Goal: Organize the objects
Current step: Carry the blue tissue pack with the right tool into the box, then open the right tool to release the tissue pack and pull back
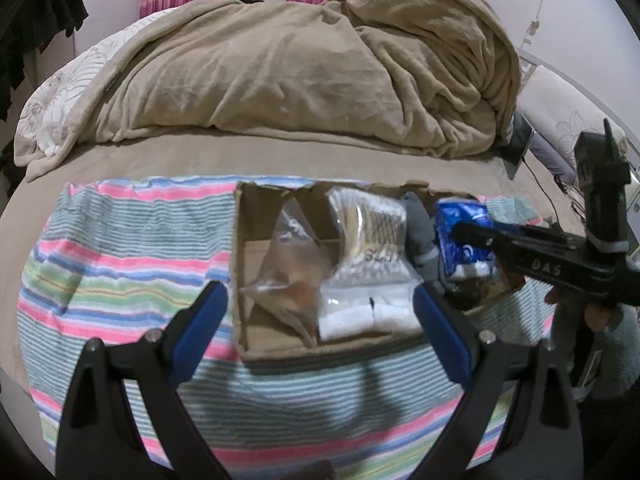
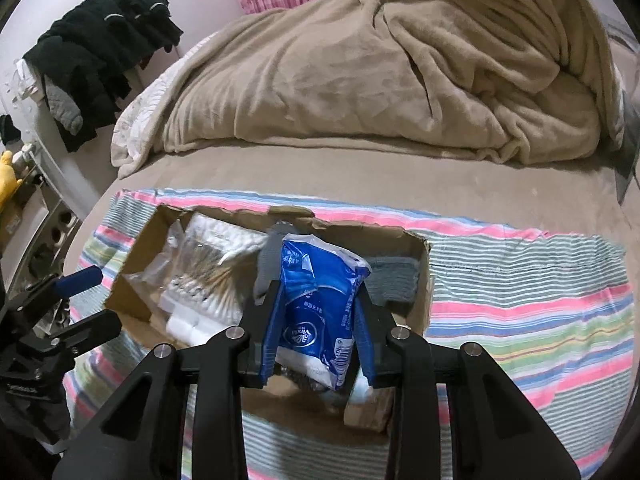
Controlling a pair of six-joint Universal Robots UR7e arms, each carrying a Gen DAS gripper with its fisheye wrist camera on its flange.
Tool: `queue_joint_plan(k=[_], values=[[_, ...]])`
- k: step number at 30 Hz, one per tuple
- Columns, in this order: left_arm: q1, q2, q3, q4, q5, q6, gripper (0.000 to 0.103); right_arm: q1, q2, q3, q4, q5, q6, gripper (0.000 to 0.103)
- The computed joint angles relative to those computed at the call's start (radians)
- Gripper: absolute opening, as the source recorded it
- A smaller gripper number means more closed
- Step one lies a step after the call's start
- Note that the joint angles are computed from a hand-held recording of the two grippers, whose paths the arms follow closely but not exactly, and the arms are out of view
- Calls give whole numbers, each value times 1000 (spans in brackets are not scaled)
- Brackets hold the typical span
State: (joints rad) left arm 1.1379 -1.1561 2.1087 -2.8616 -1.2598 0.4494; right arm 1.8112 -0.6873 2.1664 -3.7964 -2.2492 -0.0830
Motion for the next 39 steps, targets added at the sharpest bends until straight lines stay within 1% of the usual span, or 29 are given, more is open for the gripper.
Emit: queue_joint_plan(k=[2,5,7,12,15,17,18,25,29,39], values=[[0,8,-6,0,-2,-1,95,-14,11,-9,-1,9,-10,35],[-1,16,-9,2,-2,-2,95,-31,30,-27,7,3,-21,36],[0,19,-12,6,-1,-2,95,-29,42,-37,-1,-12,-39,36],[0,13,-12,14,3,-9,95,-23,40,-36,-3,-18,-29,38],[-3,3,-6,19,5,-16,95,-14,34,-30,-9,-31,-13,44],[-7,-6,-1,18,9,-17,95,-7,31,-24,-18,-35,-11,53],[-10,-13,3,18,10,-18,95,-3,29,-19,-20,-34,-9,55],[-30,-69,46,18,13,-23,95,41,20,7,-44,-66,7,64],[-40,-100,72,15,20,-30,95,77,20,21,-59,-105,18,64],[-78,-212,151,-17,13,-75,95,162,15,71,-78,-172,67,65]])
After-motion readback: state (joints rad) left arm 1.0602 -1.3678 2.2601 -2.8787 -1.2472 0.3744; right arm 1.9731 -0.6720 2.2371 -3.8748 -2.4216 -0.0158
